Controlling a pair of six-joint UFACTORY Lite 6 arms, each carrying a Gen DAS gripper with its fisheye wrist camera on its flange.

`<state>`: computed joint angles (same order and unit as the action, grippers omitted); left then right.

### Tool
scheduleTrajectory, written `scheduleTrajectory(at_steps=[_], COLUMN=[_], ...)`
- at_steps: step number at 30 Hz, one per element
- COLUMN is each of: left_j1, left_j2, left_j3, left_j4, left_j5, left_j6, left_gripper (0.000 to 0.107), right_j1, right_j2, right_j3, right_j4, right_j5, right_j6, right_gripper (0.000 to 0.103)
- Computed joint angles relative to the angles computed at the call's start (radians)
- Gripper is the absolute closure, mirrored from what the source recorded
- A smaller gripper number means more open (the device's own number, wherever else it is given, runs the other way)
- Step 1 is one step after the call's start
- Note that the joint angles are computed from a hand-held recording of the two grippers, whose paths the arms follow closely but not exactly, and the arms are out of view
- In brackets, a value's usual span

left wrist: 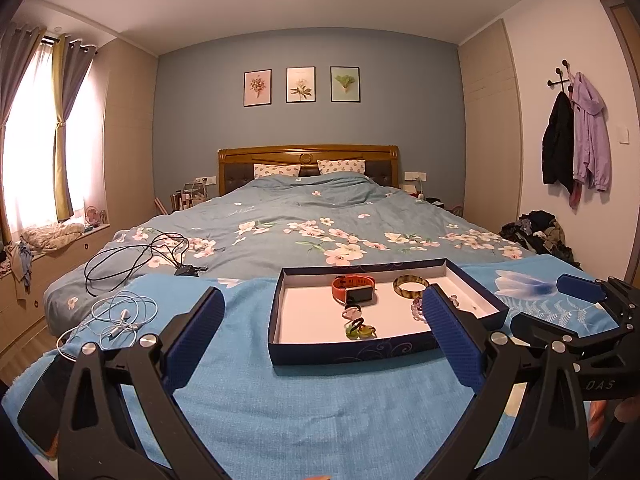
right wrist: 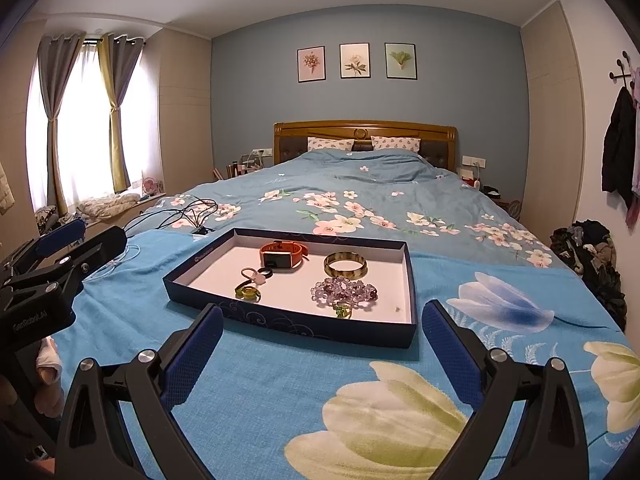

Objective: Organize jewelry

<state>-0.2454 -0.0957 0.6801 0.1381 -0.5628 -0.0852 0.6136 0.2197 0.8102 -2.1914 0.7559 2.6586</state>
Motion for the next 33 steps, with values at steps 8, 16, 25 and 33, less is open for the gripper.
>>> scheduleTrajectory(at_steps=[8,16,25,33], left_j1=[0.001,-0.004,-0.006,-0.014], left_j2=[0.009,0.010,0.018,0.024], left_j3=[0.003,-0.001,0.000,0.002], left_j4=[-0.003,-0.022,-0.030,-0.048], left_j5=[-0.008,-0.015,-0.017,-0.022], left_j6=[0.004,0.025,0.028,0.045], left_gripper=[0.010,0.010,0.010,0.010], right_j1=[-0.003,-0.002,-0.003,-0.005], right_j2=[-0.001,-0.002,-0.002,-0.002], right_j3=[-0.001,-0.009,-0.010,-0.010], right_j4=[-0.003,-0.011,-0.014,-0.015], right_j5=[-0.005,0.008,0.008,0.007], right_j6=[0.002,0.018,0.025,0.024], right_gripper=[0.007,0.007,0.007,0.007])
